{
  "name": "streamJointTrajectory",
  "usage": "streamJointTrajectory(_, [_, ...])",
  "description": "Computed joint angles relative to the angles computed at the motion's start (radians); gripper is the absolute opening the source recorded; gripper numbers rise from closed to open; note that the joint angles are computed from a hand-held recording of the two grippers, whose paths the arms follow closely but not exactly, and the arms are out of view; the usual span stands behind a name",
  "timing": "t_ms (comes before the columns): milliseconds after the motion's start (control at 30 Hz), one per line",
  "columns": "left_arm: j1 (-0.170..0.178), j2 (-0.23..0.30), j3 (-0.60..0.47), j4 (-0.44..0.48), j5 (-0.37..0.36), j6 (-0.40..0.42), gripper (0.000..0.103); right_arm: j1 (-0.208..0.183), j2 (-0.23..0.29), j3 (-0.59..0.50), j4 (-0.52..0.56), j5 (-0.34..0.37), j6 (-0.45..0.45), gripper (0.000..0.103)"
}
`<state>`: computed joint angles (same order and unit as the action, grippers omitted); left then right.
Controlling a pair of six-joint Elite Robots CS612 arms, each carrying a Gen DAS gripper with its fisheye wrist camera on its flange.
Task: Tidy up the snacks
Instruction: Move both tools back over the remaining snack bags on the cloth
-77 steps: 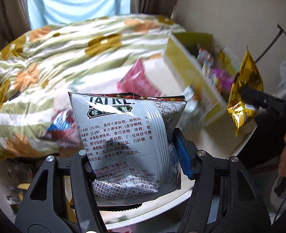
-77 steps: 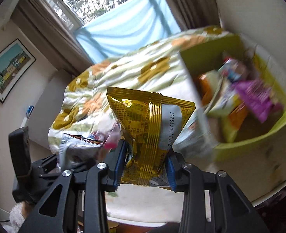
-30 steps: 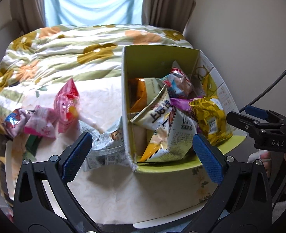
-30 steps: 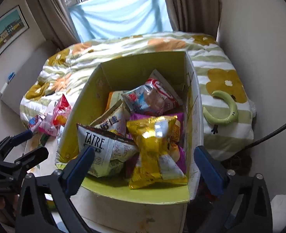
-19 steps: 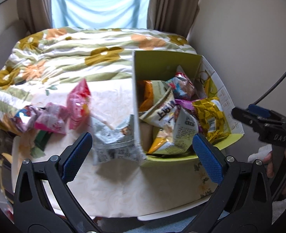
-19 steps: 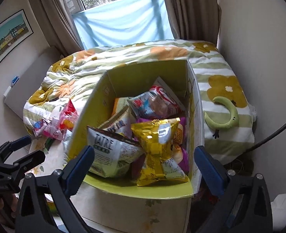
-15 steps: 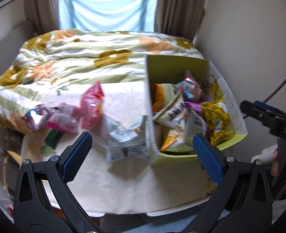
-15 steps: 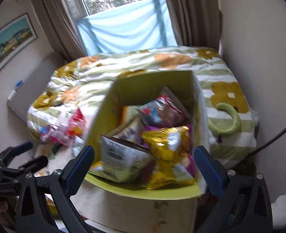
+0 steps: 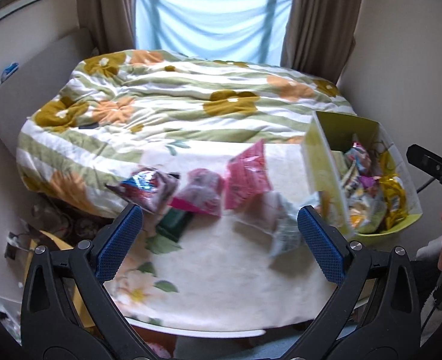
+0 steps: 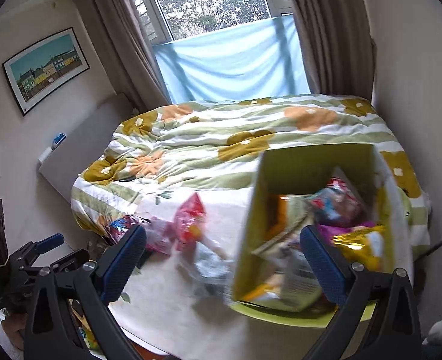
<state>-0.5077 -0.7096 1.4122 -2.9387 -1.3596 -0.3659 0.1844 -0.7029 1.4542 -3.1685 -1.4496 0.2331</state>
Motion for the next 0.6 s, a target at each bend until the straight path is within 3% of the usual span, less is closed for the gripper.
streamJointTrajectory(333, [0.147,0.091,-0.14,0.124,-0.201,0.144,0.102,0.096,0.131,-0.25,0.187,-0.074,0.104,0.102])
streamJointTrajectory(600, [0.206,0.222,-0.341,0.328,-0.335,0.245,0.102,0.14,0.248,-0.441,0.344,-0.12,0.233,0.102])
